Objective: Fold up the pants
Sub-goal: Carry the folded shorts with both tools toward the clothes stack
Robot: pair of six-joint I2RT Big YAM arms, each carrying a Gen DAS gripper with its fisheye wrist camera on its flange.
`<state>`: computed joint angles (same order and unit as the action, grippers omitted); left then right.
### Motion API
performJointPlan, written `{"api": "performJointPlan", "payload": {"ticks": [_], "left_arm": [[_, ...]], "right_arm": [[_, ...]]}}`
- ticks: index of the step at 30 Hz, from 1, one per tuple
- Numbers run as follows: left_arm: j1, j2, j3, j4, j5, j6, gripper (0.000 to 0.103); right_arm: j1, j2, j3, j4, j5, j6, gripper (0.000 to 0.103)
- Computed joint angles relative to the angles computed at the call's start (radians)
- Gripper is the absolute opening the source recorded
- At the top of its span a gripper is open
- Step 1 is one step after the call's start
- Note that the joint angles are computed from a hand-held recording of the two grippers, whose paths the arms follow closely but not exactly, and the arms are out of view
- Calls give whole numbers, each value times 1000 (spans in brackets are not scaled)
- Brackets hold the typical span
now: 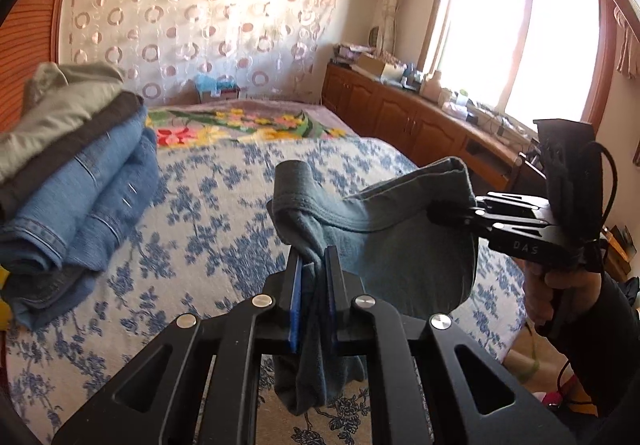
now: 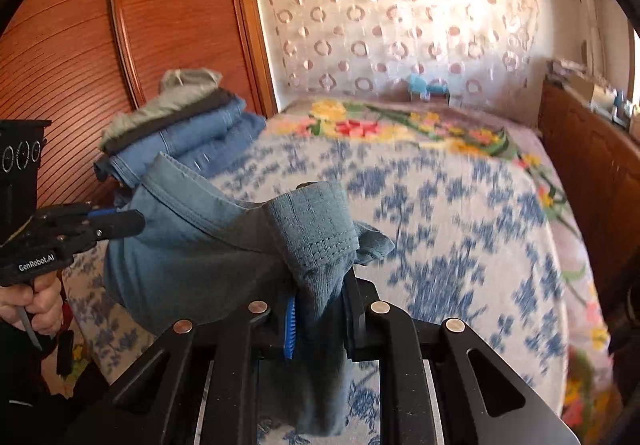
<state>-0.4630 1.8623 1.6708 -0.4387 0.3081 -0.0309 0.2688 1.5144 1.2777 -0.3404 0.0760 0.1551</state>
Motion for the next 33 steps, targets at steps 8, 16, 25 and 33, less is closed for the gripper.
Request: {"api": "performJointPlan", "payload": {"ticks": [8,16,25,33], "left_arm": [[16,-30,-15,52,-24,-21,11],[39,-44,-10,60,-57,-2,11],[76,-36,14,83,-70,-27,11],[114,-2,95,61,-94,-41,11]], "right_arm": [[21,-32,23,8,27,-67,17],[31,8,84,17,10,-108,17],[14,98,193,21,-47,-146,17],[-9,230,405,-65,-102,-205,17]]}}
